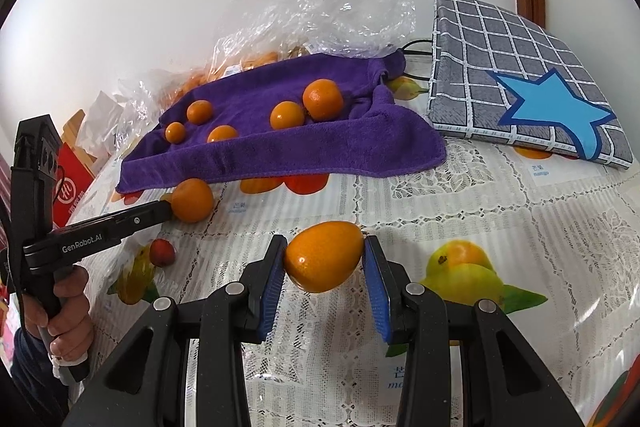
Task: Organize fruits
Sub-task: 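Grasp a small yellow-green fruit with the left tool while the right tool holds its orange, then carry the yellow-green fruit and the oval orange over the purple towel with both tools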
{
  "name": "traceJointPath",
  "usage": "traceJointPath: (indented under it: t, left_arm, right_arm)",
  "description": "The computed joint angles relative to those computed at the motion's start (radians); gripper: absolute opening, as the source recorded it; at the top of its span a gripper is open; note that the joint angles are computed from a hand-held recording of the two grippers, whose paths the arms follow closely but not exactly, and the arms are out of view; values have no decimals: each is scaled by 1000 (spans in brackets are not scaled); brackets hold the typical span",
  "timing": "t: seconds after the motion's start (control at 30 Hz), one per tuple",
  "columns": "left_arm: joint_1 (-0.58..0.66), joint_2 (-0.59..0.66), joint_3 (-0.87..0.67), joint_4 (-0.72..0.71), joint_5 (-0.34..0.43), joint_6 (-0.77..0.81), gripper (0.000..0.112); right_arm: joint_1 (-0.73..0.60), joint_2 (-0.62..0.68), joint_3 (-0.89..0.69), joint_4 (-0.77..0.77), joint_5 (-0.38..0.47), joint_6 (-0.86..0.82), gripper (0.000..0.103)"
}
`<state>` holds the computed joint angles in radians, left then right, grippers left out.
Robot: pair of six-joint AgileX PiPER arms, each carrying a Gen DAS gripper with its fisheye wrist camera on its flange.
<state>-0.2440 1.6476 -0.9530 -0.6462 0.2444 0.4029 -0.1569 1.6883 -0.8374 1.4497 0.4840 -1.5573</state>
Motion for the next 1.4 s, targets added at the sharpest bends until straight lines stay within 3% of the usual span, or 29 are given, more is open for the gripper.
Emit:
traceJointPath:
  t: [0.23,0.33,0.7,0.97,1.03,1.13,1.4]
  left_arm:
    - [-17,23,-38,216,1,-217,24]
    - [-8,38,-57,199,7,-208,24]
    - [42,-7,13,-192,-42,147,23]
    - [62,-80,86,-373,-115,326,23]
    - [80,-88,82,-336,-105,297,23]
    - [103,-105,62,-167,-103,148,23]
    - [200,-95,-92,-29,-3,29,23]
  right_arm:
    - [3,1,-2,-5,3,8,39]
    - [6,3,-1,-3,-1,9,39]
    - [7,1,2,-5,-5,8,39]
    - [5,-10,9,30,-6,-38,39]
    - [19,-17,6,35,-29,-47,39]
    - [18,-16,-36,-12,-1,8,39]
    - [79,28,-276,-200,-34,226,39]
